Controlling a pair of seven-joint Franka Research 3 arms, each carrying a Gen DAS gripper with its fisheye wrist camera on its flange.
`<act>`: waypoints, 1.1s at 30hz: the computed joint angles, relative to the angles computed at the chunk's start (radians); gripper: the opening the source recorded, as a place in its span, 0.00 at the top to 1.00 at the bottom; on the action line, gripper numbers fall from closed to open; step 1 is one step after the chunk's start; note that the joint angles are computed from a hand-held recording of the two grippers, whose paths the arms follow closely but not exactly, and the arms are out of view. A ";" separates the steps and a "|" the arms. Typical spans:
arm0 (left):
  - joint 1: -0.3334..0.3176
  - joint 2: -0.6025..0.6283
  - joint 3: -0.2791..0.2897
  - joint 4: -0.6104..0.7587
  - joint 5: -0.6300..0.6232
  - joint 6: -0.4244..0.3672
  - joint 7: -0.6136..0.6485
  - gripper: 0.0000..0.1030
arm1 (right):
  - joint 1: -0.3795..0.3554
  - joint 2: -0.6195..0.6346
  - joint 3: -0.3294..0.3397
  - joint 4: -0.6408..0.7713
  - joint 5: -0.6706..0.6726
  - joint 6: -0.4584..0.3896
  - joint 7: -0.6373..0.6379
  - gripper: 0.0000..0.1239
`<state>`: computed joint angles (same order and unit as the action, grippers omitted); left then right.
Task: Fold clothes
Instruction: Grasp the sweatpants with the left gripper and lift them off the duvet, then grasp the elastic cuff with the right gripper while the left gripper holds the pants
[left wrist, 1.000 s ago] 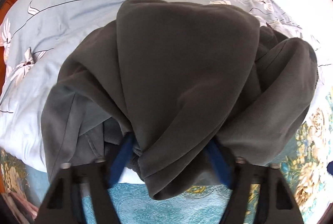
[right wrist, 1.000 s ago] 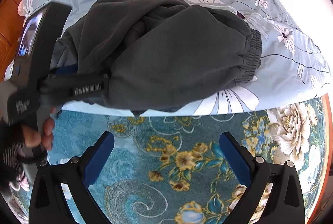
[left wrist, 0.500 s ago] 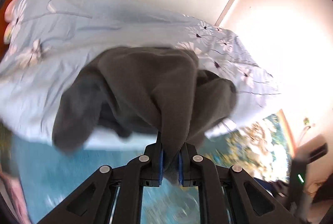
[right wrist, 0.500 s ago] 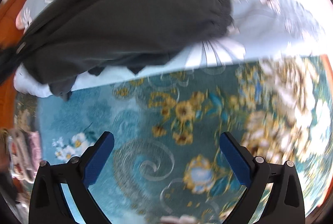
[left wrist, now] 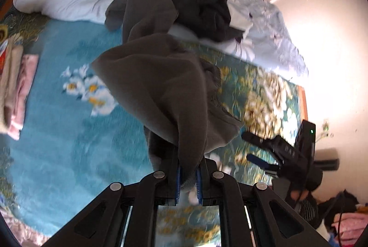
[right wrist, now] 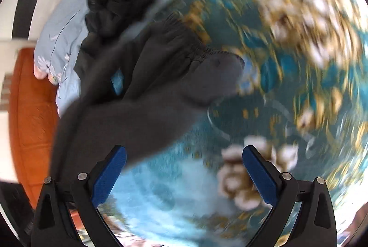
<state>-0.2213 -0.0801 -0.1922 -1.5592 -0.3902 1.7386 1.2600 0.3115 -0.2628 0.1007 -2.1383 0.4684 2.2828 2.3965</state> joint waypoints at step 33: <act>0.016 -0.055 0.055 0.015 0.054 -0.125 -0.002 0.89 | 0.010 -0.065 -0.067 -0.222 0.382 0.237 0.070 0.91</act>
